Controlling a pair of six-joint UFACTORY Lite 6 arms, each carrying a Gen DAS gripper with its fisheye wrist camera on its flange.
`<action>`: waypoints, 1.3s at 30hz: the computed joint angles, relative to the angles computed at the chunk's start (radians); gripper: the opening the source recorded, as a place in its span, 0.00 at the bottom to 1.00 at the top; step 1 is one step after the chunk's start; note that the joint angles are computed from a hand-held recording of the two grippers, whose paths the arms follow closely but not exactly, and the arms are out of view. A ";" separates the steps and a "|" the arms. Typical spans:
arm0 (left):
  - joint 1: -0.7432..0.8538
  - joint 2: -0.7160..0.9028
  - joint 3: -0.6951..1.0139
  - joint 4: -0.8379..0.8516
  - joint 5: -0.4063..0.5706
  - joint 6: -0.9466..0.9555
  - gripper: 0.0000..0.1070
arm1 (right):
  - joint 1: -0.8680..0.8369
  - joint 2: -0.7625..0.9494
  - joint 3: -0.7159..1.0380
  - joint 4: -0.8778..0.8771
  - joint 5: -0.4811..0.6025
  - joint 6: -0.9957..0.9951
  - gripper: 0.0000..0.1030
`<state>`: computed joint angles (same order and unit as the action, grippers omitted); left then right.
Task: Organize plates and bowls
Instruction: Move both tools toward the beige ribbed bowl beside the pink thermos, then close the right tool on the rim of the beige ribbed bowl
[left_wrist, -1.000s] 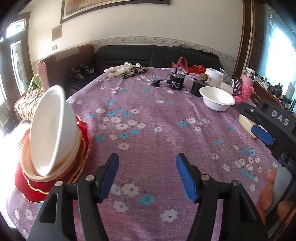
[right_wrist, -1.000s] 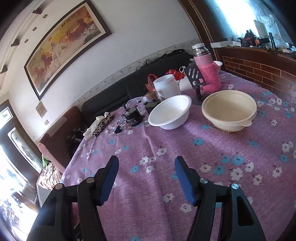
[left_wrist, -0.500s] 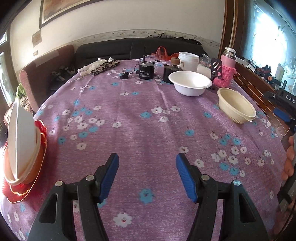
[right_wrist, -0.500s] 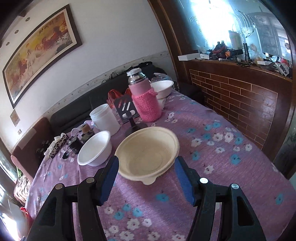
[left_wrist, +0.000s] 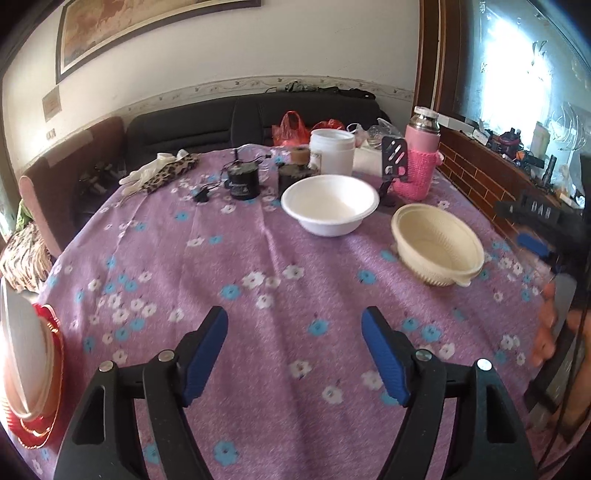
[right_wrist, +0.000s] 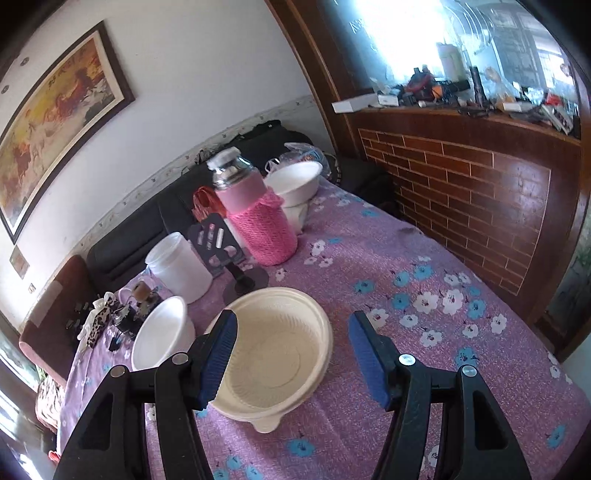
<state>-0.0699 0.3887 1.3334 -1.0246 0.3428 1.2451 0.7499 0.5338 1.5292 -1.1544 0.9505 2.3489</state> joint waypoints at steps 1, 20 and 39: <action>-0.014 0.026 0.044 0.046 0.015 -0.063 0.70 | -0.008 -0.017 -0.039 -0.011 -0.019 0.034 0.65; -0.163 0.281 0.279 0.129 0.008 -0.357 0.70 | -0.145 -0.111 -0.329 -0.223 -0.266 0.394 0.65; -0.143 0.291 0.231 -0.033 -0.030 -0.157 0.70 | -0.236 0.053 -0.246 -0.413 -0.485 0.586 0.42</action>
<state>-0.2126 0.6802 1.5642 -1.0572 0.3133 1.0884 0.5140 0.5868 1.2827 -1.5674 0.4657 2.9351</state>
